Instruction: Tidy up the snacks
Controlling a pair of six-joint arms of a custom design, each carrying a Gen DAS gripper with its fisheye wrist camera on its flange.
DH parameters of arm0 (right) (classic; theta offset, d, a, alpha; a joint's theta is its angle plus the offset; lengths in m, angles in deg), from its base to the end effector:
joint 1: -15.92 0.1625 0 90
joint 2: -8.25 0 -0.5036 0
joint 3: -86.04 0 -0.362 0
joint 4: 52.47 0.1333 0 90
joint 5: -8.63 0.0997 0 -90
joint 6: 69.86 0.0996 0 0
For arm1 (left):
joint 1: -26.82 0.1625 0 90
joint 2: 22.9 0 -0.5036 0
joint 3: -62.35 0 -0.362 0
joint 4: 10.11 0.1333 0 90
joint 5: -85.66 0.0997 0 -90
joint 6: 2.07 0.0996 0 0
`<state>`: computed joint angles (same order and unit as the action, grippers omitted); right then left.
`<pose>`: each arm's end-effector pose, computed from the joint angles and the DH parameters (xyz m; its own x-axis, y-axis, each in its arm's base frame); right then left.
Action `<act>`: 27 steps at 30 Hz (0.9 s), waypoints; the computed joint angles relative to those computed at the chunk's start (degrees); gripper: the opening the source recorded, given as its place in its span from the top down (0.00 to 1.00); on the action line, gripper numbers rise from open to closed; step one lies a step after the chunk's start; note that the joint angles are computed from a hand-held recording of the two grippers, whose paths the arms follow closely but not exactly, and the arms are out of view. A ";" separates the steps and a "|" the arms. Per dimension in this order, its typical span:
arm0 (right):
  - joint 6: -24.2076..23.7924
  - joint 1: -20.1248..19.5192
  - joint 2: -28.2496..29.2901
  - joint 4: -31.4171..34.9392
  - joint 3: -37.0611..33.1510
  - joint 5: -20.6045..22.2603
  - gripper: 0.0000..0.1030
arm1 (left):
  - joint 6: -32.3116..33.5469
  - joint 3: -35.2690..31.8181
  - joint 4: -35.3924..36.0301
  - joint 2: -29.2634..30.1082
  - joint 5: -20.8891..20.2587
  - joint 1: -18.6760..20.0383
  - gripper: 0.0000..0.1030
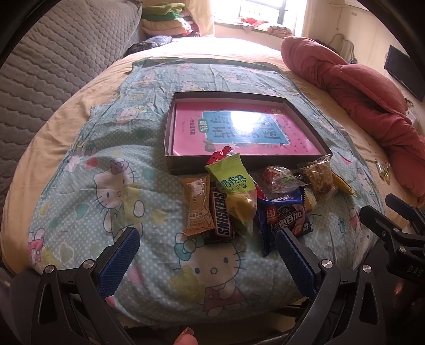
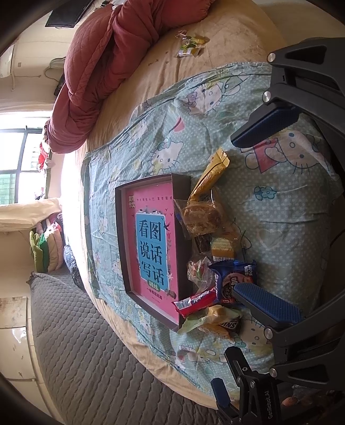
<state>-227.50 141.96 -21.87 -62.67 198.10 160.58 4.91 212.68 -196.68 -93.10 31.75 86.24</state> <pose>0.2758 -0.3019 -0.0189 -0.7147 0.2430 0.6559 -0.3102 0.7303 -0.6086 -0.0133 -0.3999 0.2307 -0.7154 0.3659 -0.5952 0.5792 0.7871 -0.2123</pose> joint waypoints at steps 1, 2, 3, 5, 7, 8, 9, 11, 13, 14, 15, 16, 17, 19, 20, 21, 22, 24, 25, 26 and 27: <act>-0.05 -0.02 0.00 -0.06 0.00 -0.04 0.01 | -0.17 -0.14 0.24 -0.01 -0.11 0.15 0.01; -0.14 -0.02 -0.02 -0.21 0.04 -0.06 0.01 | -0.23 -0.23 0.39 -0.05 -0.18 0.30 0.01; -0.17 -0.09 -0.02 -0.34 0.06 -0.14 0.01 | -0.34 -0.35 0.54 -0.07 -0.20 0.47 0.01; -0.30 -0.22 -0.09 -0.81 0.20 -0.43 0.01 | -0.57 -0.77 1.11 -0.22 -0.71 1.11 0.01; -0.53 -0.44 -0.28 -1.51 0.52 -0.69 0.01 | -0.75 -1.16 1.68 -0.34 -1.16 1.75 0.01; -0.74 -0.67 -0.46 -2.13 0.82 -0.88 0.01 | -0.88 -1.41 1.97 -0.36 -1.33 2.08 0.01; -0.86 -0.87 -0.62 -2.55 1.04 -1.03 0.01 | -0.97 -1.60 2.21 -0.37 -1.47 2.34 0.01; -1.17 -1.40 -0.95 -3.66 1.56 -1.39 0.01 | -1.46 -2.30 3.27 -0.35 -1.72 3.18 0.01; -0.60 -2.12 -1.31 -4.50 2.05 -1.72 0.01 | -1.97 -2.93 4.07 -0.13 -1.62 3.93 0.01; -0.69 -2.76 -1.85 -5.52 2.73 -2.60 0.01 | -2.15 -3.30 4.54 -0.09 -1.80 4.34 0.01; -0.89 -3.13 -2.19 -6.32 3.21 -3.21 0.01 | -2.49 -3.71 4.99 -0.01 -1.79 4.83 0.01; -0.97 -3.50 -2.36 -6.89 3.50 -3.55 0.01 | -2.64 -3.92 5.22 0.02 -1.88 5.07 0.01; -1.12 -3.73 -2.44 -7.15 3.64 -3.69 0.01 | -2.83 -4.38 5.75 0.03 -2.09 5.56 0.01; -1.98 -4.27 -2.55 -7.99 3.95 -4.21 0.01 | -3.21 -5.14 6.38 0.19 -2.16 6.43 0.01; -2.25 -4.45 -2.57 -8.23 4.03 -4.34 0.01 | -3.20 -5.49 6.61 0.25 -2.30 6.86 0.01; -2.58 -4.60 -2.67 -8.58 4.18 -4.56 0.01 | -3.29 -5.84 6.74 0.45 -2.26 7.37 0.01; -3.08 -4.77 -2.78 -9.15 4.42 -4.77 0.01 | -3.38 -6.12 7.03 0.51 -2.20 7.70 0.01; -4.00 -5.20 -2.96 -10.04 4.76 -5.14 0.01 | -3.58 -6.88 7.58 0.98 -2.07 8.53 0.01; -4.54 -5.50 -3.11 -10.54 4.94 -5.38 0.01 | -3.54 -7.20 7.70 1.34 -1.85 8.81 0.01; -4.80 -5.74 -3.07 -10.74 4.99 -5.40 0.01 | -3.45 -7.53 7.72 1.79 -1.38 9.00 0.01; -5.02 -6.02 -3.04 -10.91 5.06 -5.57 0.01 | -3.22 -7.84 7.57 2.17 -1.27 9.20 0.01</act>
